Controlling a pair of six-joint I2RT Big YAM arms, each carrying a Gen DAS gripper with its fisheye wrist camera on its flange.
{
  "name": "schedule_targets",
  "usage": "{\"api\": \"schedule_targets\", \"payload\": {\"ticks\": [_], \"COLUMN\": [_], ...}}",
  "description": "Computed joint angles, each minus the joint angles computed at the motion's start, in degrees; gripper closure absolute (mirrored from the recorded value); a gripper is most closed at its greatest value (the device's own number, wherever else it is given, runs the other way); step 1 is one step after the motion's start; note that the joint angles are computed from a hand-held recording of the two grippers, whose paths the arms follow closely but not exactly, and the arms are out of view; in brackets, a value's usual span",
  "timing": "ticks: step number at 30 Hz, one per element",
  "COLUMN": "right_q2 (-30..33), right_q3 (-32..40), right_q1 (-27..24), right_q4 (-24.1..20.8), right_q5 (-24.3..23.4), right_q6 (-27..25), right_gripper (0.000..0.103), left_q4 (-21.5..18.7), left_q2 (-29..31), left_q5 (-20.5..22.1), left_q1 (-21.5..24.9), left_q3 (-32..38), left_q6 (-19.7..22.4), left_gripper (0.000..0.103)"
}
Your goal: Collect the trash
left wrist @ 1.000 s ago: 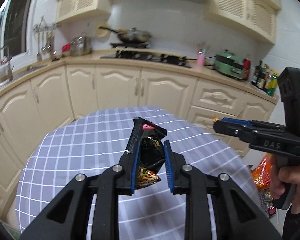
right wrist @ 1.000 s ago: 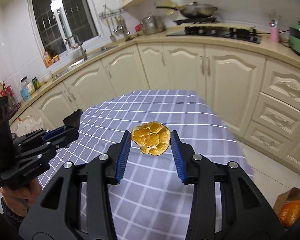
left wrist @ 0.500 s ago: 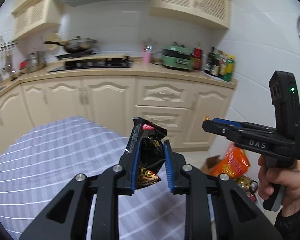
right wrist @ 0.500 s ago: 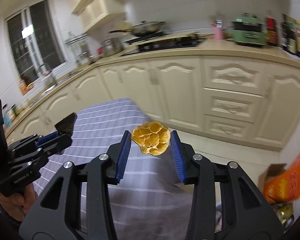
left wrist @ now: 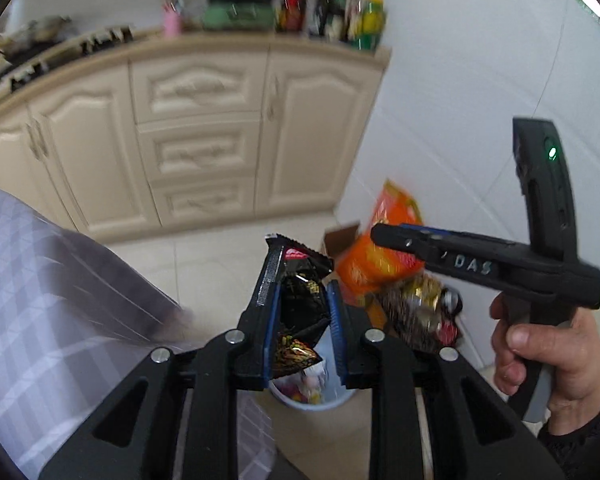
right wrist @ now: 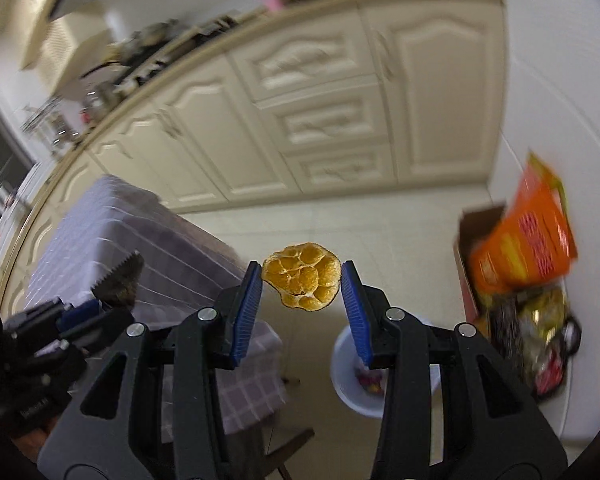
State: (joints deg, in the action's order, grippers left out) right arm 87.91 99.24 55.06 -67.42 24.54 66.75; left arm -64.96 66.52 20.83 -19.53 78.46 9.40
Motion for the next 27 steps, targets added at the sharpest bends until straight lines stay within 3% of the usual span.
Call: {"api": "schedule_targets", "payload": {"ticks": [6,11,13,14,15,19,27], "right_q2": [-5.1,-6.4,-6.4,-6.5,-6.9,-7.6,-7.4], "right_q3": [-12.9,-17.1,-17.9,-18.2,-18.9,-20.2,-19.3], "right_q1": [-2.0,-3.7,-4.2,-4.4,-4.4,-4.4,-3.8], "right_q4": [5.9,8.6,8.4,8.2,8.4,7.8,6.0], "right_q5": [-5.6,-8.4,-9.1,-9.0,-8.7,-8.2,-7.6], "right_q6": [6.1,7.4,8.8,9.6,10.6,13.0,14.6], "right_gripper": [0.063,0.061,0.043,0.024,0.018,0.007,0.006], "left_q4": [0.4,0.4,-0.8,-1.5,-1.2,1.4,3.2], "left_q2": [6.1,10.9,13.2,13.8,13.9,11.9,8.7], "left_q5": [-2.8,-1.9,-2.2,-3.2,-4.8,-7.4,-10.7], "left_q1": [-5.9,-7.8,-8.7,-9.0,-9.3,-9.0,-7.0], "left_q3": [-3.5,-1.2,0.2,0.9,0.9,0.5,1.7], "left_q6": [-1.7,-2.1,-1.1,-0.8,-0.8,-0.8,-2.4], "left_gripper": [0.081,0.080,0.064,0.037,0.025,0.018,0.010]}}
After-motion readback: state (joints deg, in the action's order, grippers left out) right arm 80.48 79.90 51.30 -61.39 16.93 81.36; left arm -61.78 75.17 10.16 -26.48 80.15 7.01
